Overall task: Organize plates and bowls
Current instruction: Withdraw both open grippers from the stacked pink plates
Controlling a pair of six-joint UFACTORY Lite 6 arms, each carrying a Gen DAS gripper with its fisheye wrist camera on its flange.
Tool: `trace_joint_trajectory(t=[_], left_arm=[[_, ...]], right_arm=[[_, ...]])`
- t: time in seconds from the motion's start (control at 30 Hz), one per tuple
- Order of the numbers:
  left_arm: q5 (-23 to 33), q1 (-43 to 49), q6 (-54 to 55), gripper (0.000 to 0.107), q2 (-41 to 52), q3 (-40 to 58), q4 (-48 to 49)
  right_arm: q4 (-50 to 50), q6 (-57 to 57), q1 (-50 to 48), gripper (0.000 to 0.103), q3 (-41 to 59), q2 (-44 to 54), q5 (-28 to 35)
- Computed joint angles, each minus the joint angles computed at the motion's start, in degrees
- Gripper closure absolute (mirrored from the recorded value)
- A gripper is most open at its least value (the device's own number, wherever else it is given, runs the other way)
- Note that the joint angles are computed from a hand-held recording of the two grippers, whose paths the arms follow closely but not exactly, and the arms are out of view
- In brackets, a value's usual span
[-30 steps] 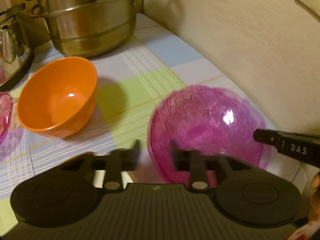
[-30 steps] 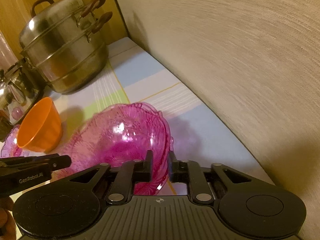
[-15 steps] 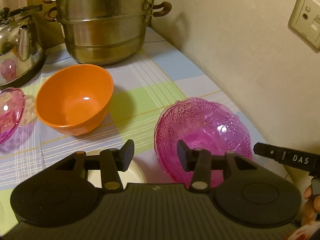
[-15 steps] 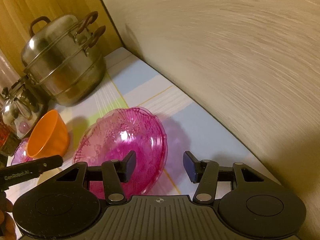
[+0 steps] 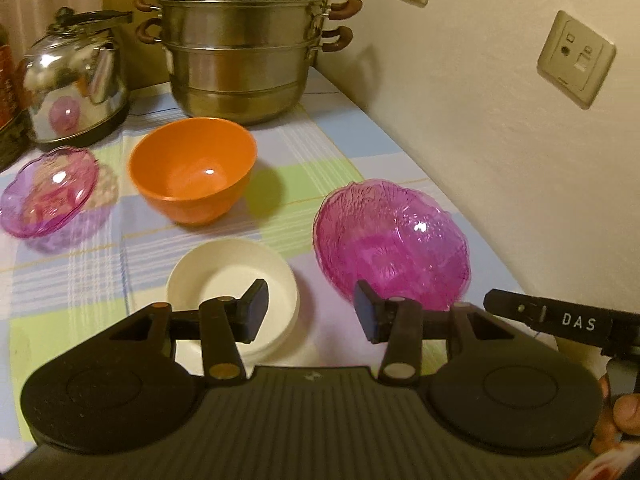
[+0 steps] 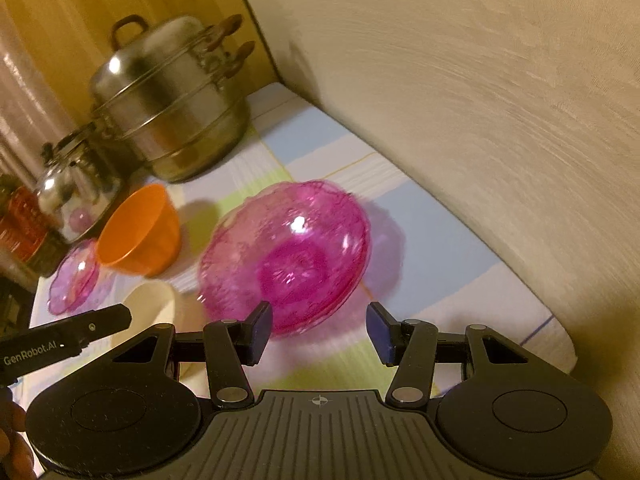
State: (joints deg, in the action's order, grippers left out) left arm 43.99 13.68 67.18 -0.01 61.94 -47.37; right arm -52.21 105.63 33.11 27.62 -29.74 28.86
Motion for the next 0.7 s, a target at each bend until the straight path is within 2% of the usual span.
trace_joint_trajectory(t=[0.3,0.7], left_arm=[[8.49,12.14,2.41,0.063,-9.81,-5.47,0.06],[17.03,28.08,9.08,0.06,-12.79,-5.83,0.99]], right_arm=[[0.73,4.88,15.68,0.051,3.37,-0.68,11.01],[-1.87,10.29,28.32,0.051,11.27,8.61,14.35]])
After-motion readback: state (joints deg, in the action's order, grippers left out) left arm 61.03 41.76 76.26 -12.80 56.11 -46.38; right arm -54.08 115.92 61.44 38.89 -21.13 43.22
